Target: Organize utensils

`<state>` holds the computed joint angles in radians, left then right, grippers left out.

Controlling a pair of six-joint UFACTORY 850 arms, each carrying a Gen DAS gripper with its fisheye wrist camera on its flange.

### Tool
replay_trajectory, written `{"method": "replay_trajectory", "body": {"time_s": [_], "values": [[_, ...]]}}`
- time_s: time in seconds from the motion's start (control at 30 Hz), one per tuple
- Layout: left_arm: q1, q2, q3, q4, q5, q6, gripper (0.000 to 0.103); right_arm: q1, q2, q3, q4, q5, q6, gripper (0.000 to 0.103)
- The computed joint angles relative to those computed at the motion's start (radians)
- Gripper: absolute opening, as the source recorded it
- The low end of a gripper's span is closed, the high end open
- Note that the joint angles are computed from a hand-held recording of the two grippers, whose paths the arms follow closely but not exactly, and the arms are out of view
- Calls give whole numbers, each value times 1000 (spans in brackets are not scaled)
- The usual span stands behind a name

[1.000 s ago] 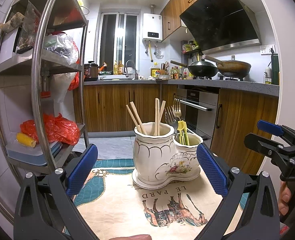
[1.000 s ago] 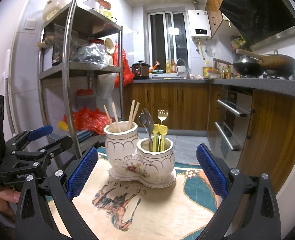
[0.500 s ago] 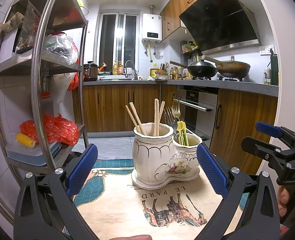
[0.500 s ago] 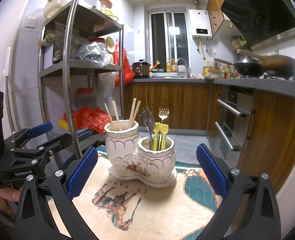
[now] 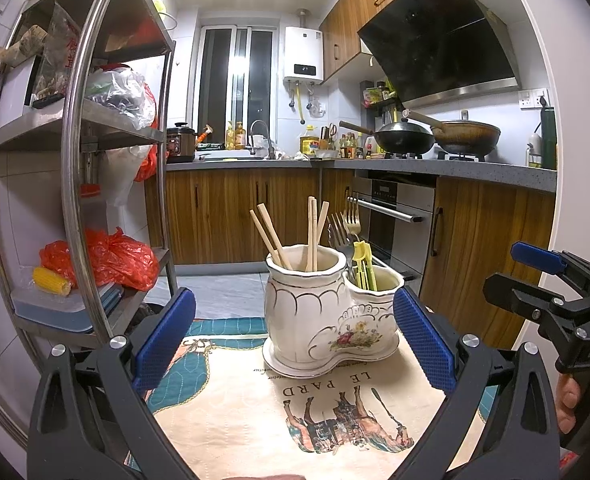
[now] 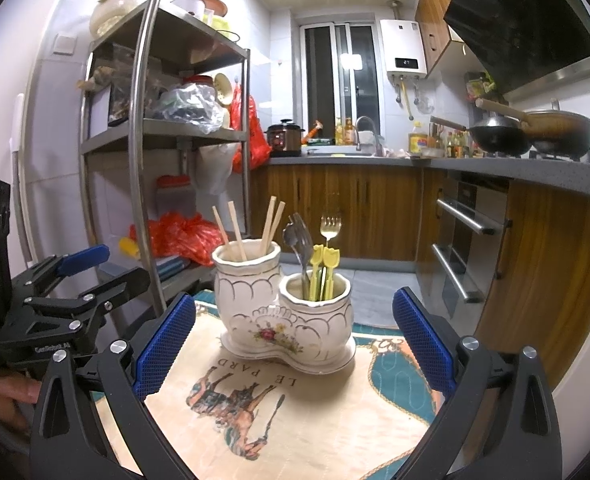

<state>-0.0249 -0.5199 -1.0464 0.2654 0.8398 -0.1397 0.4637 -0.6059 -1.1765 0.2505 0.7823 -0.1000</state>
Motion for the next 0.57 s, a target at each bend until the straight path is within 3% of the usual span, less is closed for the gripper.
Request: {"method": "replay_trajectory", "body": {"time_s": [0.57], "values": [[1, 0, -1, 1, -8, 1, 98, 0, 0, -1, -3, -2, 2, 98]]}}
